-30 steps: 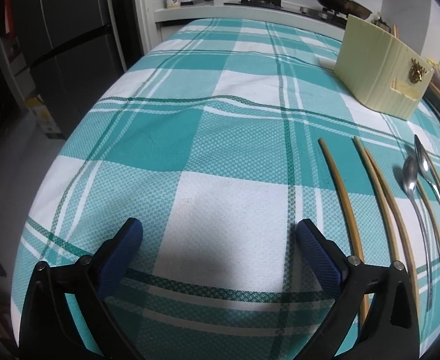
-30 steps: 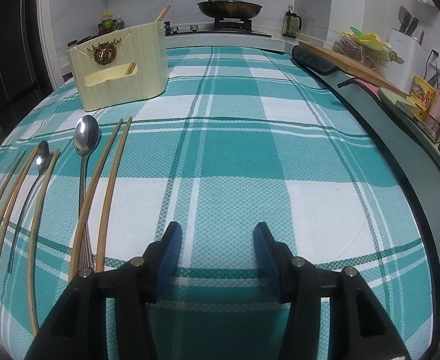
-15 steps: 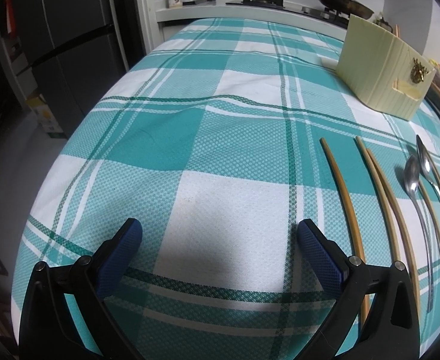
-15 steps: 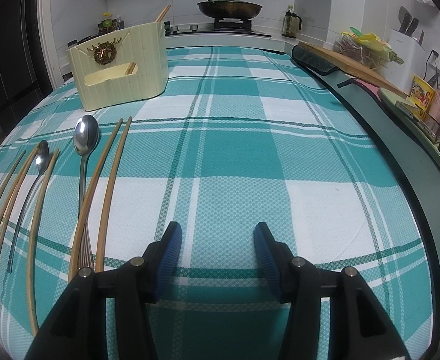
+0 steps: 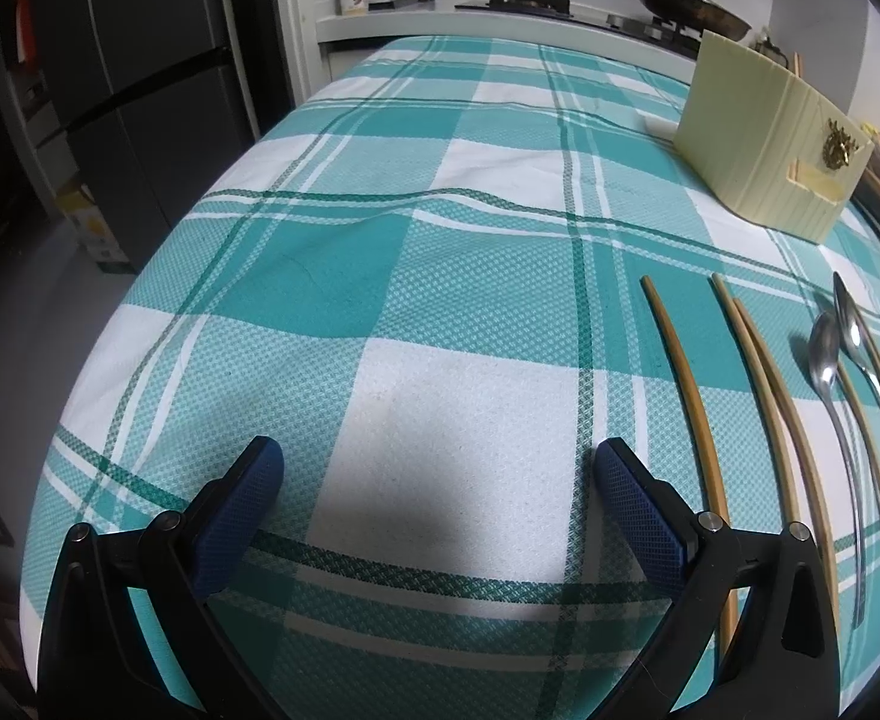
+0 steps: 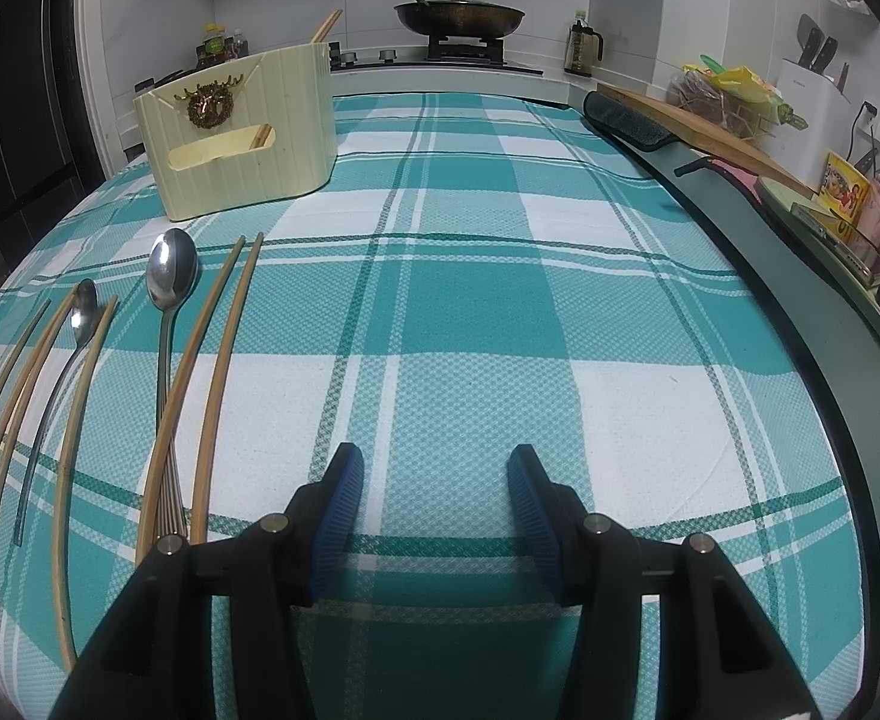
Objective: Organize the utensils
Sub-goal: 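Move both open tools back over the remaining chopsticks and spoons, then close the left tool on a bamboo chopstick while the right tool grasps another chopstick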
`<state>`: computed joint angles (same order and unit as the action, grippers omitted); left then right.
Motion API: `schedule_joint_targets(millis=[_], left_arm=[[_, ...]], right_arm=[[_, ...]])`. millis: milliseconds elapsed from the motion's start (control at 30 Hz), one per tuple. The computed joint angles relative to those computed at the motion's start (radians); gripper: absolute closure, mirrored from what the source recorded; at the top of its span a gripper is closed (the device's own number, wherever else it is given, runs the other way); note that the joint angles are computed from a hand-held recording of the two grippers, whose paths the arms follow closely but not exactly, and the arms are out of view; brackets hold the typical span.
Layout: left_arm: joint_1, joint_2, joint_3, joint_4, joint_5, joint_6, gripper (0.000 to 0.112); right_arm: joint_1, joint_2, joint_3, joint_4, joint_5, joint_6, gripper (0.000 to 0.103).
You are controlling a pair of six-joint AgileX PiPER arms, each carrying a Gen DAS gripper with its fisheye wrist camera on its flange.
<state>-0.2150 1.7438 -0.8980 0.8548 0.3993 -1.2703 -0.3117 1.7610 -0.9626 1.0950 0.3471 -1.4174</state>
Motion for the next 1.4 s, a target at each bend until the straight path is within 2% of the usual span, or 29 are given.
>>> schedule_joint_targets(millis=[467, 533, 567, 633, 700, 800, 867, 967, 1067, 1100, 1133, 1267, 1300, 1400], left_arm=[[0.023, -0.013, 0.01, -0.044, -0.046, 0.06, 0.01], [0.041, -0.055, 0.048, -0.093, -0.117, 0.066, 0.01], [0.052, -0.084, 0.072, -0.168, -0.171, 0.113, 0.01], [0.047, -0.108, 0.083, -0.34, -0.225, 0.263, 0.01], [0.0, -0.092, 0.041, -0.367, -0.189, 0.303, 0.01], [-0.094, -0.019, -0.053, -0.181, -0.05, 0.151, 0.01], [-0.121, 0.011, -0.076, -0.134, -0.012, 0.117, 0.01], [-0.133, 0.039, -0.076, -0.092, -0.008, 0.064, 0.01], [-0.145, 0.035, -0.069, -0.056, 0.002, 0.029, 0.01], [-0.147, 0.033, -0.066, -0.054, 0.004, 0.027, 0.01], [-0.15, 0.032, -0.063, -0.053, 0.007, 0.029, 0.01], [-0.164, 0.035, -0.067, -0.062, 0.029, 0.061, 0.01], [-0.162, 0.033, -0.066, -0.068, 0.027, 0.071, 0.01], [-0.149, 0.023, -0.057, -0.111, 0.015, 0.15, 0.01]], right_arm=[[0.003, -0.001, 0.002, 0.004, -0.003, -0.003, 0.051], [0.002, 0.001, 0.001, 0.005, -0.002, -0.003, 0.051], [0.002, 0.0, 0.002, 0.005, -0.001, -0.003, 0.051], [-0.003, 0.001, -0.001, 0.005, 0.004, -0.007, 0.051], [-0.004, 0.001, 0.0, 0.005, 0.004, -0.007, 0.051], [-0.007, 0.003, -0.011, -0.022, 0.02, 0.031, 0.051], [-0.013, 0.008, -0.061, -0.143, 0.078, 0.189, 0.051], [-0.015, -0.001, -0.152, -0.175, 0.237, 0.274, 0.051], [0.061, 0.041, -0.273, -0.319, 0.364, 0.393, 0.051], [0.092, 0.06, -0.303, -0.367, 0.381, 0.436, 0.054], [0.12, 0.071, -0.317, -0.404, 0.386, 0.461, 0.063], [0.202, 0.106, -0.332, -0.537, 0.359, 0.518, 0.077], [0.214, 0.119, -0.338, -0.571, 0.357, 0.541, 0.087], [0.219, 0.108, -0.317, -0.599, 0.317, 0.549, 0.095]])
